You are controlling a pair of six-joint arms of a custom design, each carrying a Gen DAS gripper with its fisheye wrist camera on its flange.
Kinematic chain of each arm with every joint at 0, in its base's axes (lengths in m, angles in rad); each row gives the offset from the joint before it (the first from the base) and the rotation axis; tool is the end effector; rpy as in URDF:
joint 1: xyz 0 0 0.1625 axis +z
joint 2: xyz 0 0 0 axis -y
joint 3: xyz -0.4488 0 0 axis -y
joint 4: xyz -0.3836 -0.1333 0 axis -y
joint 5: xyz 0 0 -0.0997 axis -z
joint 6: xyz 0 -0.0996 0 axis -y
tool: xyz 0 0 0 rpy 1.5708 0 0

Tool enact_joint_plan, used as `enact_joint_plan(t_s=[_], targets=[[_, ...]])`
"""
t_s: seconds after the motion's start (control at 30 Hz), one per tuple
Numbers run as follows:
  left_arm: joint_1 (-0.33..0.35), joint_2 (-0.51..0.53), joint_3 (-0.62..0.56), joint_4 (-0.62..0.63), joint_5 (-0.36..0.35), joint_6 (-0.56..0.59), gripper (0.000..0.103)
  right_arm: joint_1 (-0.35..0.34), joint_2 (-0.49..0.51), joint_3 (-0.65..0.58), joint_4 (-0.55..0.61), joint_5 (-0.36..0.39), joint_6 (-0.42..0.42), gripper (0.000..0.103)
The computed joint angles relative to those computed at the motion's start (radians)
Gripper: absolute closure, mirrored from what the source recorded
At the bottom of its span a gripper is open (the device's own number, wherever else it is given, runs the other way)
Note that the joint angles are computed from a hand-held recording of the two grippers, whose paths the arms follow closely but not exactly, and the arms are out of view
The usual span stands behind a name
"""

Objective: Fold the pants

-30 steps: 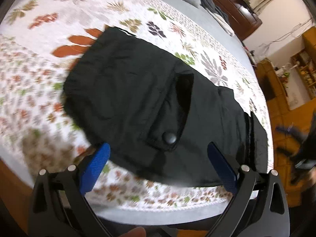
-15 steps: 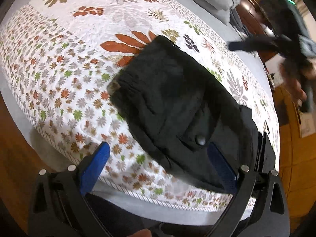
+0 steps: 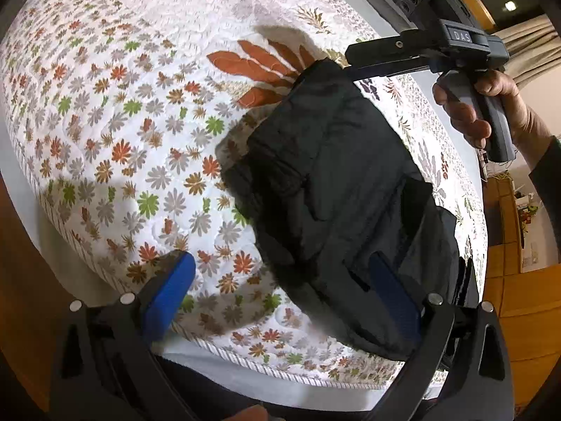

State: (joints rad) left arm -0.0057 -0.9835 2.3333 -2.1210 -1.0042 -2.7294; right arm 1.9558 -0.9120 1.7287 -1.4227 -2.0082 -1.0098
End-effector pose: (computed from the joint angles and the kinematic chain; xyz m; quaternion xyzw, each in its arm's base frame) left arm -0.3431 -0.1848 0.0318 -0.3908 0.8008 -0.4205 0.1706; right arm 0.2797 -0.4477 0.1044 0.6325 -0.5982 -0.4900 0.0437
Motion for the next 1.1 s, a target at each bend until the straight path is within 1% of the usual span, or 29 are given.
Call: enact_joint_plan(t_s=[0.1,0.17,0.23,0.3,0.37,0.43,0.5,0.53,0.57,0.6,0.67,0.73,0.8,0.87,0.93,0.97,1.03,1.1], targets=[[-0.002,0.005,0.009,-0.019,0.002,-0.005,0.005,-0.004,0.015,-0.011,0.017,-0.020,0.010,0.012],[-0.021,0.002,0.025,-0.030,0.027,-0.047,0.005,-0.007,0.026,-0.029,0.039,-0.021,0.017,0.012],[-0.053,0.009,0.051,-0.054,0.077,-0.141,0.005,-0.010,0.042,-0.059,0.071,-0.010,0.028,0.012],[-0.092,0.011,0.074,-0.046,0.114,-0.266,0.005,-0.011,0.062,-0.087,0.101,-0.005,0.042,0.011],[-0.111,0.012,0.078,-0.026,0.141,-0.315,0.005,-0.012,0.080,-0.100,0.123,-0.010,0.054,0.010],[-0.138,0.016,0.080,0.022,0.170,-0.422,0.005,-0.012,0.092,-0.104,0.129,-0.017,0.057,0.010],[-0.163,0.016,0.105,0.030,0.193,-0.524,0.005,-0.016,0.108,-0.111,0.146,-0.017,0.075,0.010],[-0.166,0.015,0.116,0.021,0.194,-0.548,0.005,-0.019,0.118,-0.123,0.172,-0.007,0.089,0.010],[-0.162,0.015,0.125,0.001,0.189,-0.541,0.005,-0.026,0.129,-0.138,0.209,0.018,0.099,0.010],[-0.155,0.019,0.131,-0.022,0.189,-0.532,0.005,-0.026,0.129,-0.136,0.214,0.021,0.092,0.010],[-0.141,0.026,0.131,-0.040,0.195,-0.521,0.005,-0.024,0.128,-0.117,0.201,0.000,0.082,0.010],[-0.139,0.015,0.129,-0.021,0.214,-0.541,0.005,-0.024,0.131,-0.102,0.197,-0.026,0.098,0.010],[-0.134,0.006,0.108,0.023,0.252,-0.530,0.005,-0.026,0.130,-0.100,0.214,-0.021,0.087,0.009],[-0.129,0.012,0.102,0.023,0.278,-0.536,0.005,-0.028,0.132,-0.101,0.214,-0.021,0.085,0.009],[-0.108,0.008,0.099,0.026,0.282,-0.507,0.004,-0.030,0.135,-0.098,0.206,-0.029,0.096,0.009],[-0.095,0.005,0.108,0.001,0.265,-0.498,0.004,-0.030,0.134,-0.097,0.206,-0.029,0.095,0.008],[-0.104,0.015,0.141,-0.060,0.276,-0.528,0.004,-0.029,0.134,-0.094,0.206,-0.031,0.089,0.008],[-0.088,0.021,0.157,-0.106,0.279,-0.516,0.004,-0.030,0.138,-0.095,0.208,-0.032,0.091,0.007]])
